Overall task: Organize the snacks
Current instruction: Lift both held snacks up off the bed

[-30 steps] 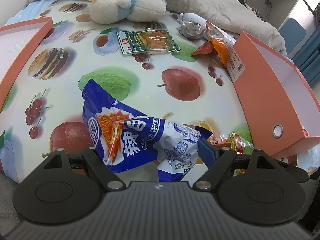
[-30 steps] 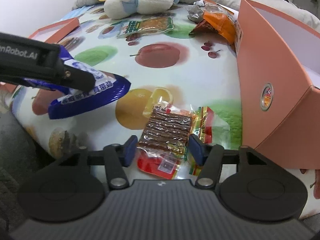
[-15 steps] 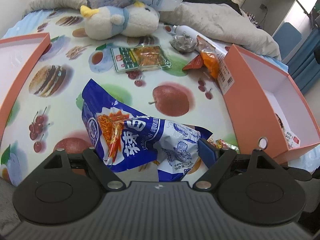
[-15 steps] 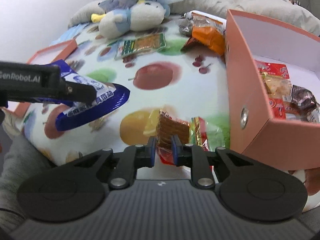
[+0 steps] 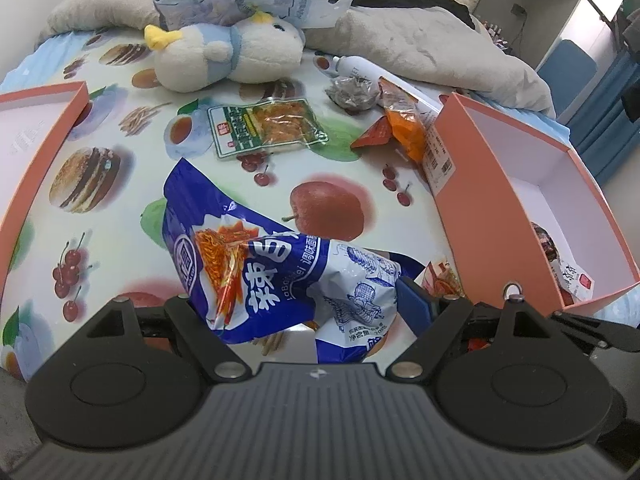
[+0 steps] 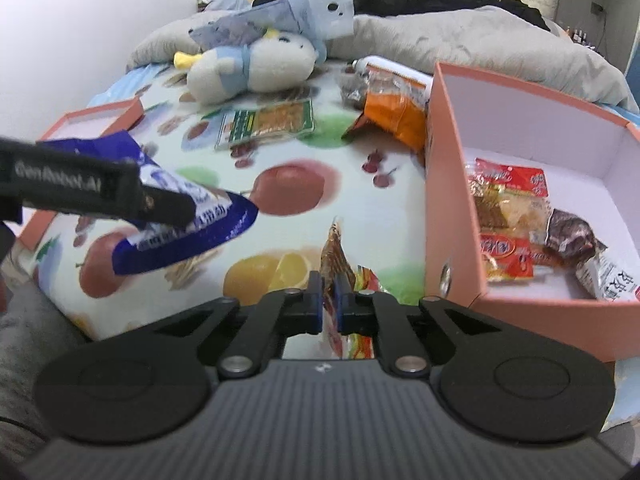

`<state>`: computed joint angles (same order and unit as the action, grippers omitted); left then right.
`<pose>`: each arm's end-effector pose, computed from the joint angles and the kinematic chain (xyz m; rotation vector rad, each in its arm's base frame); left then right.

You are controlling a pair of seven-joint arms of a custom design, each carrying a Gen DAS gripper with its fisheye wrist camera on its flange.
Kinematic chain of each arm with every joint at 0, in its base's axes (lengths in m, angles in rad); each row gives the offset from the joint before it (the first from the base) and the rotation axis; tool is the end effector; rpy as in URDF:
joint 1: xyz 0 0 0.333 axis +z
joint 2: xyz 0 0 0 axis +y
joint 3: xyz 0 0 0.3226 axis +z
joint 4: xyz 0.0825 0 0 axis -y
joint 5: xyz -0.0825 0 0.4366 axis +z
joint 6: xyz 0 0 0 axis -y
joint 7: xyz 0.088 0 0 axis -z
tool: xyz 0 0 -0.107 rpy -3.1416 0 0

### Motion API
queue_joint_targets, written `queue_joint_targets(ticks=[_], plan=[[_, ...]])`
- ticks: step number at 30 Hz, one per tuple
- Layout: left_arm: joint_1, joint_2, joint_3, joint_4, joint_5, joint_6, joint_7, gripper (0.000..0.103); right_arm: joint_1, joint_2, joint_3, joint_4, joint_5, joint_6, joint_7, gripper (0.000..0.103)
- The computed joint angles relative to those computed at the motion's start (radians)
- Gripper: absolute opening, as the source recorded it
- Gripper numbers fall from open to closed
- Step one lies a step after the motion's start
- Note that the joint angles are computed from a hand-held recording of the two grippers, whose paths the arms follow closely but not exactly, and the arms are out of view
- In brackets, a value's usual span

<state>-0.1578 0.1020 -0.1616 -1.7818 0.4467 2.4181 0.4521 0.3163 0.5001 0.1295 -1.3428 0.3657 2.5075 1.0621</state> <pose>0.6530 -0.2095 0.5436 -2.3215 1.3022 -0.6914 0.7368 0.3229 0.5106 -2.1861 1.0231 -0.2934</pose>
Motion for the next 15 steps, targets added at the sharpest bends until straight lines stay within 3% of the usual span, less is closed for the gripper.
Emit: queue_joint_targets(ticks=[9,15], plan=[[-0.009,0.062,0.001,0.150,-0.007,-0.055,0.111,0.085,-0.026,0.032,0.012,0.128,0.056,-0.084,0.028,0.009],[-0.014,0.102,0.009,0.267,-0.013,-0.082,0.162,0.085,-0.039,0.057,0.021,0.230,0.095,-0.092,0.044,0.009]])
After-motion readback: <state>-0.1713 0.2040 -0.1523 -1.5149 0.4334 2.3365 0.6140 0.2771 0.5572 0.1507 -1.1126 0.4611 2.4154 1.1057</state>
